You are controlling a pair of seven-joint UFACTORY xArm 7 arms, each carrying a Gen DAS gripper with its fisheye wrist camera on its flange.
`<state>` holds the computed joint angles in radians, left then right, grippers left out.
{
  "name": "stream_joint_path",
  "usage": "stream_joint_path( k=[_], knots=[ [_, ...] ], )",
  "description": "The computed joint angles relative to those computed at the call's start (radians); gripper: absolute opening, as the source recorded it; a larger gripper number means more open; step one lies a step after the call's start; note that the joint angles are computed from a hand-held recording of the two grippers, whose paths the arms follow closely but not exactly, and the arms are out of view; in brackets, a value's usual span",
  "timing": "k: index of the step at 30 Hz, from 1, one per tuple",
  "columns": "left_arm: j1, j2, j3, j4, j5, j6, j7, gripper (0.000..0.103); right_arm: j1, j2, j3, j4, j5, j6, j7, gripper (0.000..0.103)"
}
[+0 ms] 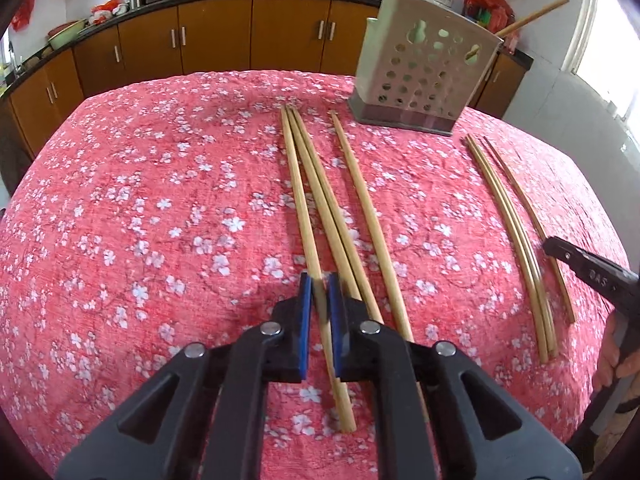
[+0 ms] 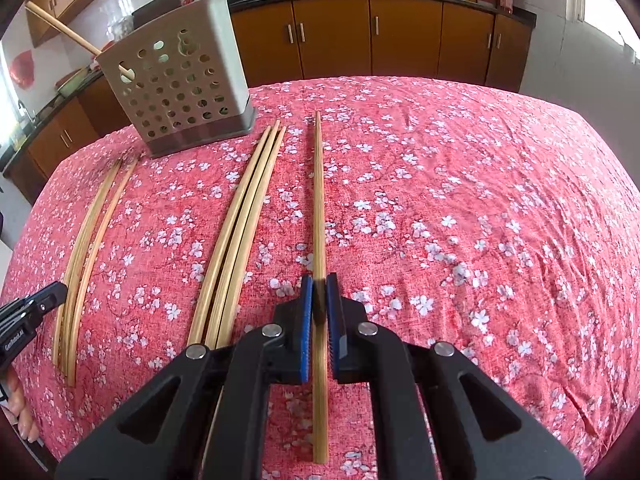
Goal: Organize utensils
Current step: 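Close the left tool on another chopstick while the right tool grasps another chopstick, then lift the left tool's chopstick over the holder while the right tool carries its chopstick there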
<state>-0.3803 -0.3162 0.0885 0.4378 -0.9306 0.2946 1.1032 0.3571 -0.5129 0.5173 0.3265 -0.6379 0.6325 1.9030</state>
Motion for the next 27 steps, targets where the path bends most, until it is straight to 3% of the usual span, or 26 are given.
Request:
stream_joint_path(
  k=[9,14,17,27],
  knots=[
    [0.067,0.116,-0.001,0.098,-0.004,-0.06,-0.037,0.008,0.015,-0.052,0.002,-0.032,0.021,0.033,0.015,0.008],
    [0.102,0.147,0.006,0.137,-0.123,-0.035,0.085,0.009,0.011,-0.11,0.0,-0.075,0.034,0.033,0.019,0.008],
    [0.11,0.141,-0.02,0.127,-0.21,-0.065,0.171,0.009,0.004,-0.097,0.03,-0.059,0.029,0.063,0.018,0.008],
    [0.2,0.125,-0.023,0.134,-0.23,0.064,0.184,0.01,-0.003,-0.117,0.026,-0.081,0.024,0.02,0.041,0.008]
  ],
)
